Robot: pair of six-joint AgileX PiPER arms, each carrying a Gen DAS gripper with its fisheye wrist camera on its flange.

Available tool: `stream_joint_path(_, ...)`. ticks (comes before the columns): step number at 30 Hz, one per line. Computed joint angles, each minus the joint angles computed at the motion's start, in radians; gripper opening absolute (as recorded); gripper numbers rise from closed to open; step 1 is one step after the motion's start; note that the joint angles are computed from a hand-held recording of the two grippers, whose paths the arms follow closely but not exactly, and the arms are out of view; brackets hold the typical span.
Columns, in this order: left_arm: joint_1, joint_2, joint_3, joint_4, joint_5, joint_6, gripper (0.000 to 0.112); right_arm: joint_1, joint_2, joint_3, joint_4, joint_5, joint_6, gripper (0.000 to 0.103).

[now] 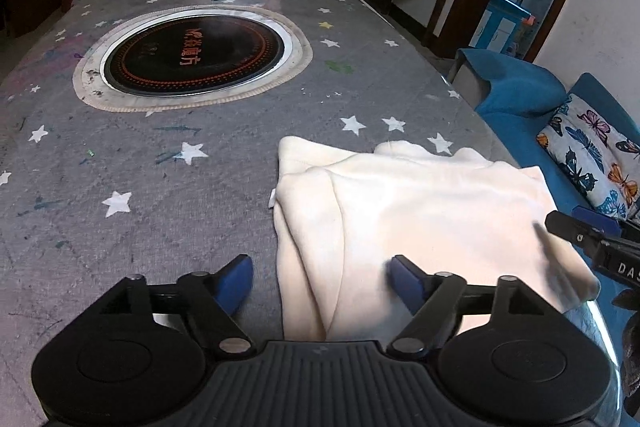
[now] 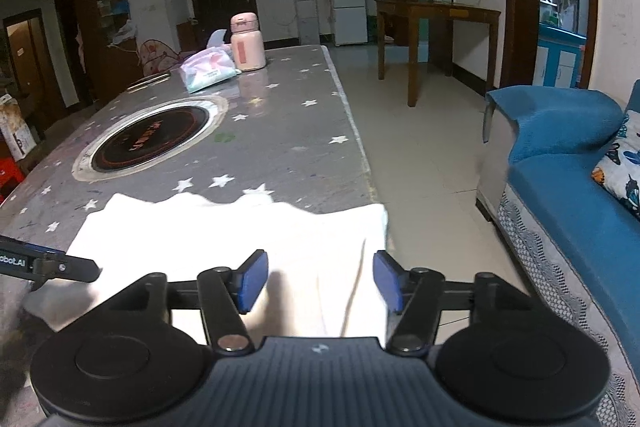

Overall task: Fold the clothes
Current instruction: 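Release the fabric from the left gripper onto the folded bundle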

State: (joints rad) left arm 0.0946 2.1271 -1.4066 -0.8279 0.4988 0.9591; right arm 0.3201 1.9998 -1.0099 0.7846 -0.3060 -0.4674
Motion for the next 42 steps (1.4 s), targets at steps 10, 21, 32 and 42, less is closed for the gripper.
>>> stream_joint_path(10, 0.01, -0.063, 0.122, -0.205, -0.081, 0.247, 0.103, 0.077, -0.012, 0.049, 0.066, -0.083, -0.074, 0.083)
stream_joint_path(21, 0.021, -0.12, 0.24, -0.462, -0.133, 0.588, 0.103, 0.143, -0.025, 0.092, 0.134, -0.189, -0.094, 0.103)
stream_joint_path(32, 0.042, -0.153, 0.29, -0.573, -0.112, 0.727, 0.103, 0.211, -0.032, 0.118, 0.202, -0.292, -0.13, 0.103)
stream_joint_path(42, 0.069, -0.17, 0.317, -0.547, -0.079, 0.728, 0.103, 0.247, -0.025, 0.139, 0.205, -0.319, -0.112, 0.103)
